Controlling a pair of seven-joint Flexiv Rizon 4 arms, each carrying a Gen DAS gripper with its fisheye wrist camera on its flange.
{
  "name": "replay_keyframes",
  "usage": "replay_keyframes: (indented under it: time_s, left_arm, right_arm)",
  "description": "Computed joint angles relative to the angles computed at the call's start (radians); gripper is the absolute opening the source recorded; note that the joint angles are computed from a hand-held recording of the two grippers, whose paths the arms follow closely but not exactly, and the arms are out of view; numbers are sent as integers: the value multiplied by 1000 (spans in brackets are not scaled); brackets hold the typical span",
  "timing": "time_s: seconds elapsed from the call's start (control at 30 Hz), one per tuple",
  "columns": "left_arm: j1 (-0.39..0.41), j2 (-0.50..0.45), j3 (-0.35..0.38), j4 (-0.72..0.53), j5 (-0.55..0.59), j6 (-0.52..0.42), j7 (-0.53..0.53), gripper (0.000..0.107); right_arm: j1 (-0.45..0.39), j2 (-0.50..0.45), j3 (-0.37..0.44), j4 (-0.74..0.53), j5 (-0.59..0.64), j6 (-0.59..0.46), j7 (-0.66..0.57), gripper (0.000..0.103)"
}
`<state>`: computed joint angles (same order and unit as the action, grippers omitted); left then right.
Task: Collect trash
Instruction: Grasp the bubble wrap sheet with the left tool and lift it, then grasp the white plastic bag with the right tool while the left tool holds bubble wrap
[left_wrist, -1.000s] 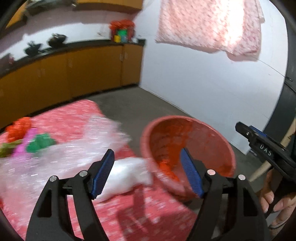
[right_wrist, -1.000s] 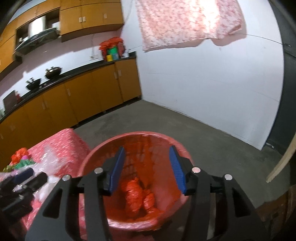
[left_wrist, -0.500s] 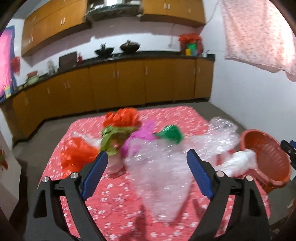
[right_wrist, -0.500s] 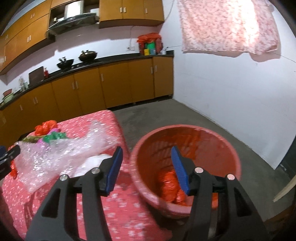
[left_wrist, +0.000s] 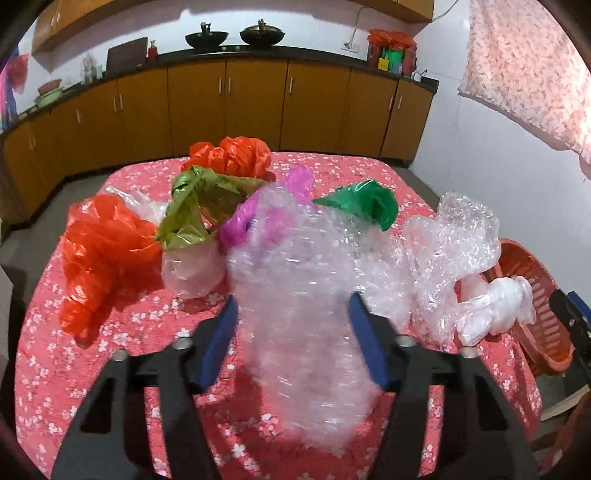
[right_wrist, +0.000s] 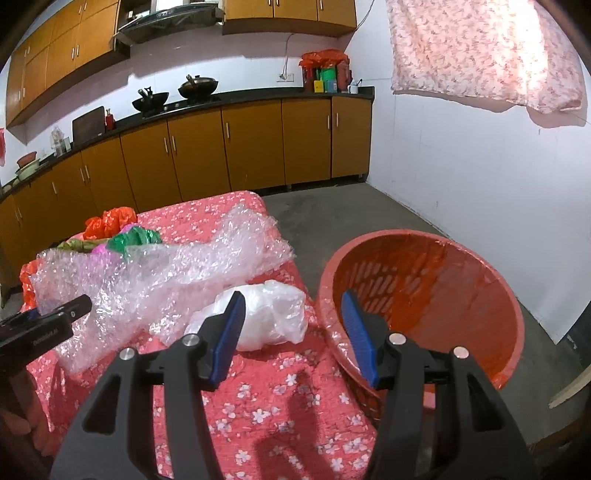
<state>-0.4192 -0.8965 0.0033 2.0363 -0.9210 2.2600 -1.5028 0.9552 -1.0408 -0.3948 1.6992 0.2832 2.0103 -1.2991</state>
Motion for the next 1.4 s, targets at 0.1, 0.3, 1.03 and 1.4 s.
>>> replay_keyframes:
  time_s: [0.1,0.3,1.03,1.4]
  left_arm:
    - [1,7,-2,19,25,16,-10,28]
    - [-23,19,1,50,16,70,10,8]
    - [44,160,-25,378,103,358,-189,5]
    - [58,166,-31,379,130,404,-194,5]
  right_arm:
    - [7,-4,-9,-2,3,-15,5,54]
    - [30,-10,-32,3,1,-24,19,54]
    - [99,-31,-106,-16,4,-88,104,62]
    - [42,-80,-99,-112,-165,-195,254,77]
